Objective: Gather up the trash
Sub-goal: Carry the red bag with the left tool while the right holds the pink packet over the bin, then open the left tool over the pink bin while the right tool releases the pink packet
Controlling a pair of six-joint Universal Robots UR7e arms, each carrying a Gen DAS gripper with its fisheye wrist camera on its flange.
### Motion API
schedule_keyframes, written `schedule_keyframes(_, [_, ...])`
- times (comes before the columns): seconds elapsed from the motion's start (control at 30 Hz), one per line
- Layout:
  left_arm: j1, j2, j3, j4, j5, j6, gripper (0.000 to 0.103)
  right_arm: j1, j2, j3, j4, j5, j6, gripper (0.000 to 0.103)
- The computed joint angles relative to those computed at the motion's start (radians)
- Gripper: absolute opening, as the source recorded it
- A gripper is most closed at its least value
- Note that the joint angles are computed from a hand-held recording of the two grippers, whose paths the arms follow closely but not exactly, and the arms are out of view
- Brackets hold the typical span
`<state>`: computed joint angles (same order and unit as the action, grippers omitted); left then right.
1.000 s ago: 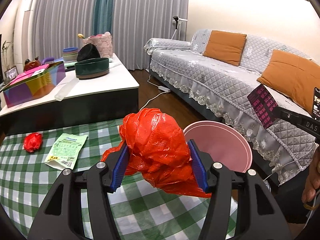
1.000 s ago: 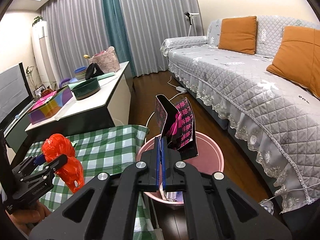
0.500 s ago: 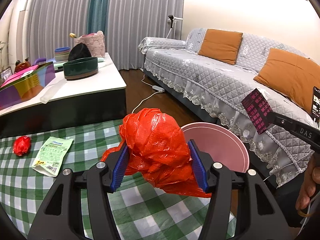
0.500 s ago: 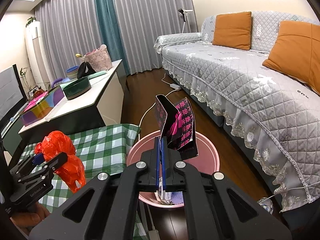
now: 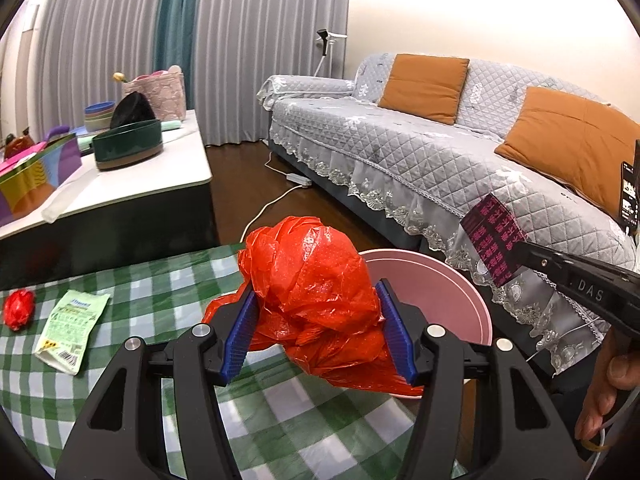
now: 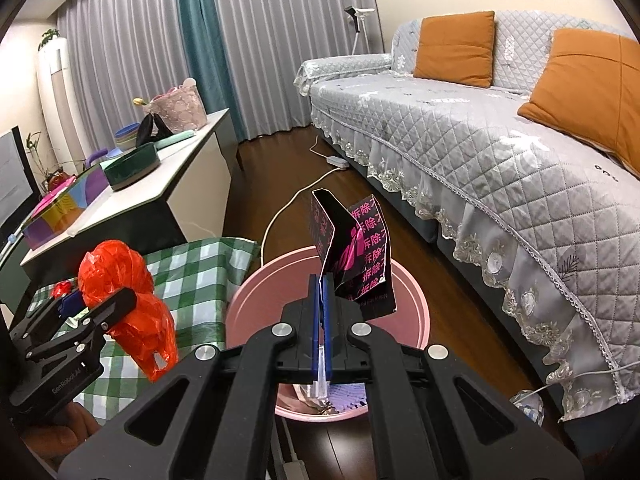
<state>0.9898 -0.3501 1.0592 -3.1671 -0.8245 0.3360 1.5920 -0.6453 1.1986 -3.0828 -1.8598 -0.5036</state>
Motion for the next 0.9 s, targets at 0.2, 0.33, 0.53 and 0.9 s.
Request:
schedule_keyframes(0.2, [0.008,0.048,-0.077,0.037,-0.023,0.019,0.057,-0.010,0.022,-0.040,0.017,-0.015,0.011,0.002])
schedule_keyframes(0.33, [0.019,0.082,-0.136,0.073,-0.043,0.022,0.058,-0.013,0.041,-0.071,0.026,-0.026,0.014,0.002])
schedule_keyframes(0.53, [0.032,0.114,-0.196,0.105,-0.059,0.021,0.058,-0.015,0.070,-0.112,0.044,-0.041,0.017,0.002])
schedule_keyframes(0.9, [0.043,0.144,-0.257,0.154,-0.091,0.019,0.058,-0.021,0.095,-0.151,0.070,-0.054,0.025,0.003])
